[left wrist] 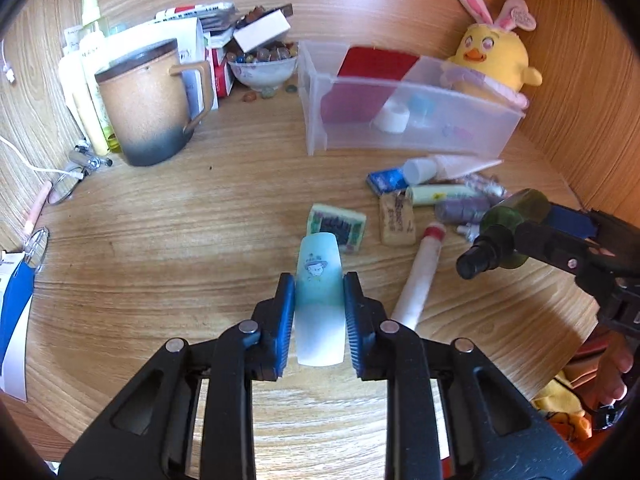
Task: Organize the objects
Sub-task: 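Lower the light blue tube into the box with the left tool while the right tool drops the bottle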
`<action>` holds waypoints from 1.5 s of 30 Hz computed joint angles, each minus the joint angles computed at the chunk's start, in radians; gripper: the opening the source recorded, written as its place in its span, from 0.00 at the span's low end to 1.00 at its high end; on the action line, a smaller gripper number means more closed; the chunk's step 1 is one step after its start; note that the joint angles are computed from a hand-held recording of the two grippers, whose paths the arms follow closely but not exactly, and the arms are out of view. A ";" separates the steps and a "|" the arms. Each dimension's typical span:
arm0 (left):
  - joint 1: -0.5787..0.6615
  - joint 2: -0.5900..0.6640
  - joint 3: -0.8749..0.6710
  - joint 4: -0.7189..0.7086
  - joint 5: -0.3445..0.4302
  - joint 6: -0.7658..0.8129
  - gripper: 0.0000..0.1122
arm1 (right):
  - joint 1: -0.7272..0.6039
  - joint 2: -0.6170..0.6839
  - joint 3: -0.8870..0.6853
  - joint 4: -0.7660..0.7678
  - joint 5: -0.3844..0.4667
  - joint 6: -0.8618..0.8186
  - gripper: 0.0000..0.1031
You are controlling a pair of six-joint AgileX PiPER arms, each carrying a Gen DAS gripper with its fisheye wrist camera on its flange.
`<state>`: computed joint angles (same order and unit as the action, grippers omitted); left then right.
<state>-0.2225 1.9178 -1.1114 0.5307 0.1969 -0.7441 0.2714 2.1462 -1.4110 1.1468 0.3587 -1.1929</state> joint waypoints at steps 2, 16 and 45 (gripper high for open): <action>-0.006 -0.008 -0.008 0.058 0.005 -0.060 0.21 | -0.007 -0.004 -0.004 0.014 -0.001 -0.007 0.50; -0.013 0.004 -0.157 -0.188 -0.015 0.177 0.21 | -0.066 -0.003 -0.082 0.032 -0.034 0.012 0.50; 0.065 0.454 -1.064 -0.573 0.428 0.594 0.21 | -0.109 0.210 -0.556 -0.451 0.051 0.553 0.50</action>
<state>-0.1571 2.3714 -2.1751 -0.0421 0.6248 -0.1500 0.1627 2.3562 -1.9673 0.6961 0.4100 -0.6396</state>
